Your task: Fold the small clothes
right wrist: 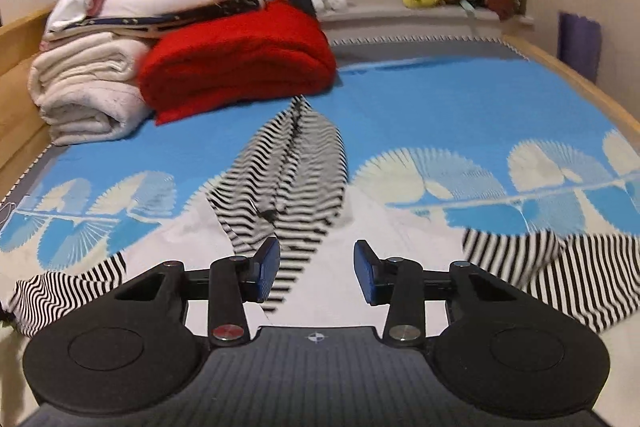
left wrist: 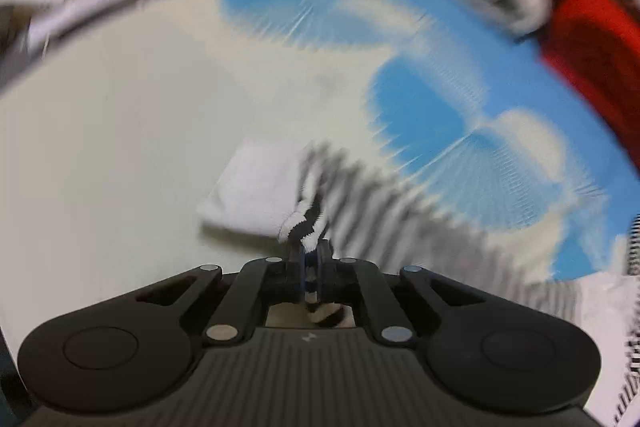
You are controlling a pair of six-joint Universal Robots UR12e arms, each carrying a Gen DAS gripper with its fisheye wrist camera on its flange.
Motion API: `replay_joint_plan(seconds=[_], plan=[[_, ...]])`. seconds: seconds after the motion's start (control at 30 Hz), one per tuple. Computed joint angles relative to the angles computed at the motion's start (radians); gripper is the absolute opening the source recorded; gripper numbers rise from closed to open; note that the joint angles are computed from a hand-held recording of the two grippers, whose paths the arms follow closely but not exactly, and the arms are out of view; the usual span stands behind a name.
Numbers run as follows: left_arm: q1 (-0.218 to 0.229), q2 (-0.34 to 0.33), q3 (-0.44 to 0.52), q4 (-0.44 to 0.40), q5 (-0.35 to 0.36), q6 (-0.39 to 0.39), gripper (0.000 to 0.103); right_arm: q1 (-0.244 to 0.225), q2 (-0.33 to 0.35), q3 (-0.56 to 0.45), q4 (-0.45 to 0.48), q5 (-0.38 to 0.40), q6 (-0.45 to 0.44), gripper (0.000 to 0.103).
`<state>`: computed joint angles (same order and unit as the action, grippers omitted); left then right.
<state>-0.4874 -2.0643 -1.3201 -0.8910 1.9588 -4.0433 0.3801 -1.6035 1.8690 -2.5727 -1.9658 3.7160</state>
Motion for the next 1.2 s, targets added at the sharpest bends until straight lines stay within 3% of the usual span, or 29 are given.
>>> replay_joint_plan(seconds=[0.1, 0.13, 0.17, 0.2, 0.27, 0.33, 0.4, 0.47, 0.53, 0.63, 0.73, 0.87, 0.97, 1.07, 1.13, 1.2], plan=[[-0.052, -0.024, 0.066, 0.105, 0.03, 0.093, 0.005, -0.013, -0.012, 0.007, 0.055, 0.01, 0.034, 0.042], [-0.068, -0.034, 0.087, 0.139, 0.023, 0.125, 0.005, -0.017, -0.016, 0.011, 0.063, 0.015, 0.047, 0.038], [-0.086, -0.045, 0.11, 0.179, 0.004, 0.161, 0.005, -0.023, -0.021, 0.018, 0.067, 0.024, 0.059, 0.025], [-0.105, -0.057, 0.136, 0.216, -0.021, 0.197, 0.005, -0.029, -0.024, 0.022, 0.075, 0.033, 0.073, 0.018], [-0.14, -0.084, 0.184, 0.278, -0.085, 0.262, 0.005, -0.041, -0.031, 0.028, 0.097, 0.051, 0.12, 0.015], [-0.172, -0.112, 0.233, 0.316, -0.184, 0.326, 0.005, -0.057, -0.036, 0.034, 0.112, 0.085, 0.167, 0.015], [-0.185, -0.136, 0.276, 0.332, -0.388, 0.392, 0.006, -0.073, -0.039, 0.039, 0.123, 0.125, 0.213, 0.016], [-0.192, -0.164, 0.325, 0.302, -0.59, 0.46, 0.015, -0.086, -0.038, 0.041, 0.136, 0.163, 0.246, 0.022], [-0.193, -0.17, 0.331, 0.316, -0.661, 0.529, 0.03, -0.097, -0.036, 0.043, 0.142, 0.201, 0.277, 0.032], [-0.199, -0.177, 0.344, 0.274, -0.552, 0.503, 0.034, -0.106, -0.028, 0.042, 0.145, 0.235, 0.312, 0.037], [-0.19, -0.182, 0.358, 0.177, -0.461, 0.42, 0.034, -0.107, -0.014, 0.04, 0.15, 0.246, 0.324, 0.04], [-0.169, -0.214, 0.424, 0.01, -0.369, 0.383, 0.034, -0.109, 0.012, 0.033, 0.185, 0.247, 0.38, 0.044], [-0.151, -0.202, 0.409, -0.012, -0.377, 0.349, 0.034, -0.11, 0.03, 0.023, 0.283, 0.223, 0.483, 0.044], [-0.143, -0.198, 0.399, -0.008, -0.387, 0.365, 0.034, -0.134, 0.033, 0.036, 0.36, 0.266, 0.635, 0.044], [-0.146, -0.197, 0.402, -0.016, -0.386, 0.385, 0.034, -0.149, 0.028, 0.063, 0.344, 0.298, 0.717, 0.044], [-0.147, -0.199, 0.406, -0.027, -0.387, 0.402, 0.034, -0.147, 0.028, 0.073, 0.325, 0.295, 0.73, 0.041]])
